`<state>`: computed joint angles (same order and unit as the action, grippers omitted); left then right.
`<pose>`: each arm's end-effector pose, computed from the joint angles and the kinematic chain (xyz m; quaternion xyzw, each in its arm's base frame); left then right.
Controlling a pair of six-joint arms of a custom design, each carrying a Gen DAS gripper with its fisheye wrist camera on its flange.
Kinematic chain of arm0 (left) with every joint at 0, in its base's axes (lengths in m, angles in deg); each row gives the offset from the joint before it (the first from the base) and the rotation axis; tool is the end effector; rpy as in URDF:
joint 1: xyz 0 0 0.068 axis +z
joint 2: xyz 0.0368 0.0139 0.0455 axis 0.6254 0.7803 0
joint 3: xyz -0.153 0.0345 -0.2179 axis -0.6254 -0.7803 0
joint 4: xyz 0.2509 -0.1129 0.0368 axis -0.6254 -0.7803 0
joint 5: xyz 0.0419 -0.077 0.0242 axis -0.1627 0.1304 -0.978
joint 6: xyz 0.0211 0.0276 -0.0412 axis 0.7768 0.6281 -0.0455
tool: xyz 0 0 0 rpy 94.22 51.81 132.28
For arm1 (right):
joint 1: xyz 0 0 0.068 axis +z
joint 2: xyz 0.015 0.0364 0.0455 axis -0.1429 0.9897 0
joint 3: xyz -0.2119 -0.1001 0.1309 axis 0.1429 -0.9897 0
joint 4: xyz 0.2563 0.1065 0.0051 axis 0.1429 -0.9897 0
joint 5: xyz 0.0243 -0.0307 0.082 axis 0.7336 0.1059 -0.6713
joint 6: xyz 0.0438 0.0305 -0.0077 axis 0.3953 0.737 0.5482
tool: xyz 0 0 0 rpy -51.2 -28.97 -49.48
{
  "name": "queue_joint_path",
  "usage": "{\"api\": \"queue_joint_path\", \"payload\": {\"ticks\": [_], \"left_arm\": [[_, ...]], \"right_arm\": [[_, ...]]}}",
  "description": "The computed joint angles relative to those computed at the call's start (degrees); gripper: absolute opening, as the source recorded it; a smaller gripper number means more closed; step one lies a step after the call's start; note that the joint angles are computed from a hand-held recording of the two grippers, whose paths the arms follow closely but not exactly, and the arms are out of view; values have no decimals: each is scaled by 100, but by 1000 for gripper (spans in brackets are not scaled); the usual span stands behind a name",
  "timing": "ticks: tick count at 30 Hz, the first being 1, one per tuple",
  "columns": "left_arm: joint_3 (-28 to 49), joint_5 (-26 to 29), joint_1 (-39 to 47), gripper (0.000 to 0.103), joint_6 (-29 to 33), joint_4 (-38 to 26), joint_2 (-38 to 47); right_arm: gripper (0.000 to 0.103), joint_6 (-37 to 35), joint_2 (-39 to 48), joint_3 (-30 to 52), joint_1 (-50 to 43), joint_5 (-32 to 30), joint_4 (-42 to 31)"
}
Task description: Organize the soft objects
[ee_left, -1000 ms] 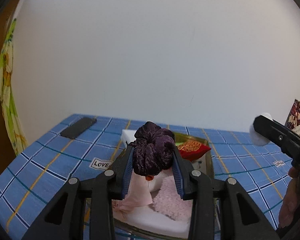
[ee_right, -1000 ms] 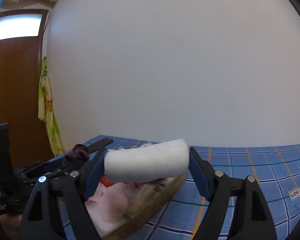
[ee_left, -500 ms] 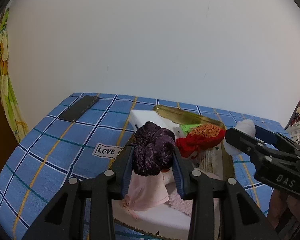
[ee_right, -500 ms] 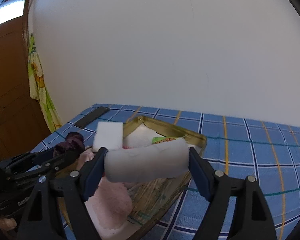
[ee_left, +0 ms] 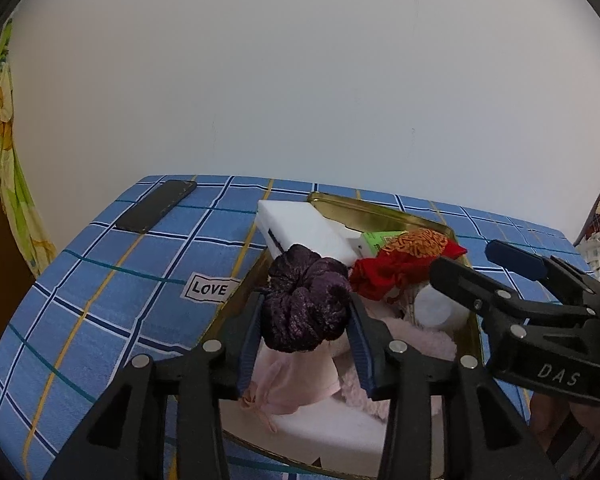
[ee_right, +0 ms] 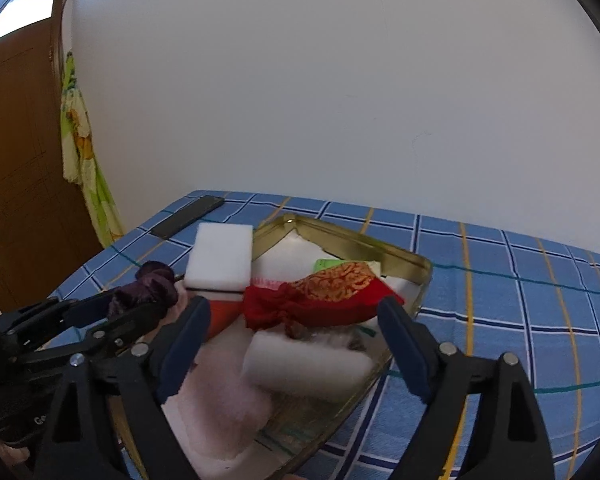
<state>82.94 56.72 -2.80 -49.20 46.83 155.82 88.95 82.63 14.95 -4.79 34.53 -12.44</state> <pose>0.2011 -0.1612 0.0601 0.0660 0.8856 -0.0927 0.4504 0.3194 0.0239 0.0473 -0.0574 0.8725 0.0744 0.4794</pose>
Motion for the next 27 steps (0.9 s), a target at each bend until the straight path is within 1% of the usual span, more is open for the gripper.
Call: {"api": "queue_joint_path", "payload": {"ticks": [2,6,7,9,10,11,13,15,16,22,27], "left_arm": [[-10,-44,-10,45,6,34,19],[-38,-44,-11,47,-19,34,5],[-47,-79,-35,50,-22,27,-7],[-127,-115,-86,61,-26,71,-99],[-183,-205,-131,73,-48,93,-165],[-239,-316,-182,80,-71,126,-223],[-347,-526,-272,81,-91,172,-353],[-434,-570,-329,81,-84,154,-500],[-463,-622,-367,81,-99,92,-587],[-678,-1014,-644,82,-221,-164,-1076],[-894,-1341,-914,85,-468,-429,-1506]], "right_arm": [[90,-21,-15,-56,43,107,103],[92,-8,-91,-231,32,95,356],[93,3,-117,-281,33,103,418],[97,26,-197,-428,15,105,586],[98,33,-243,-511,16,130,682],[99,36,-305,-620,20,170,807],[100,47,-434,-784,0,176,938],[101,35,-589,-972,-17,185,1064],[103,24,-673,-1082,-25,192,1146],[103,115,-1089,-1631,-189,17,1539],[103,116,-1430,-2048,-253,-42,1733]]}}
